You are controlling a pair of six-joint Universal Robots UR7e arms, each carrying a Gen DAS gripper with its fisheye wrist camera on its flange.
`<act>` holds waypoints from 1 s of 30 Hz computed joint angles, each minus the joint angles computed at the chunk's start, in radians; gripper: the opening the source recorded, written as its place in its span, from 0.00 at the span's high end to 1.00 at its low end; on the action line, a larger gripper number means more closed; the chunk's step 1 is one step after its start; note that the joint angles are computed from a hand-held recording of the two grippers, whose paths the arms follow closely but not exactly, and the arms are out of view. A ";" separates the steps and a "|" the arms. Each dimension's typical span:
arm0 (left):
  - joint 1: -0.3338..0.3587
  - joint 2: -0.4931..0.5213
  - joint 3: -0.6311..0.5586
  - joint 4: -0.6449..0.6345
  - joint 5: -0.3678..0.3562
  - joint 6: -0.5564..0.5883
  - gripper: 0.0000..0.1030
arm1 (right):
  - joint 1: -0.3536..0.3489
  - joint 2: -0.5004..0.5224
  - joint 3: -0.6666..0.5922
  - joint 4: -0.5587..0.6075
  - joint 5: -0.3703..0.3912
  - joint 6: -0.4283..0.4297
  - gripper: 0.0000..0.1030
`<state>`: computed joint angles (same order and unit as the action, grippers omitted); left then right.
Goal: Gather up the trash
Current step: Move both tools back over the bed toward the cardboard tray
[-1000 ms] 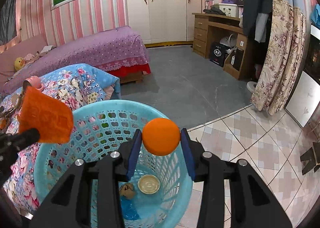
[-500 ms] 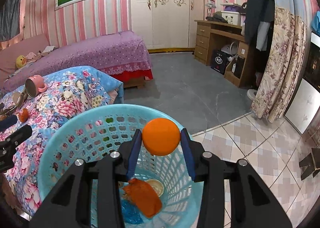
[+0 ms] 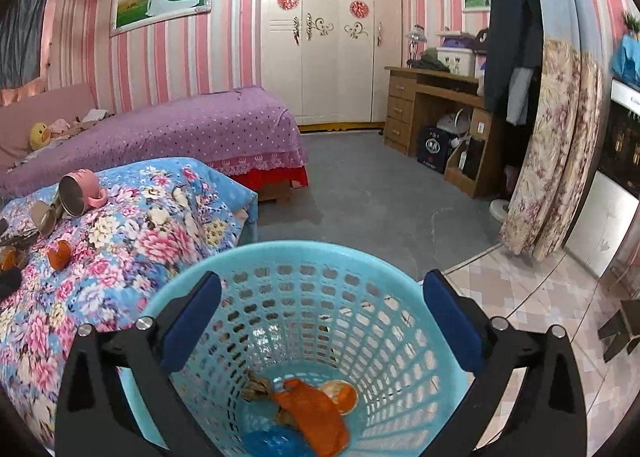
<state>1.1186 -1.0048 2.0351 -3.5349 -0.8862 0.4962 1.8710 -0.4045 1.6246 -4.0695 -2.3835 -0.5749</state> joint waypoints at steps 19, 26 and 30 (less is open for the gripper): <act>0.182 -0.154 -0.093 0.047 -0.031 0.121 0.05 | 0.119 0.254 -0.406 0.310 0.025 0.027 0.04; 0.255 -0.151 -0.154 0.140 -0.028 0.082 0.05 | 0.133 0.339 -0.550 0.438 0.005 0.050 0.04; 0.290 -0.154 -0.188 0.206 -0.019 0.046 0.05 | 0.138 0.378 -0.617 0.480 0.003 0.073 0.04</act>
<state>1.4084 -1.1592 1.8468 -3.3287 -0.9049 0.5417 2.0086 -0.0261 1.0073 -3.5894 -2.3802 -0.5022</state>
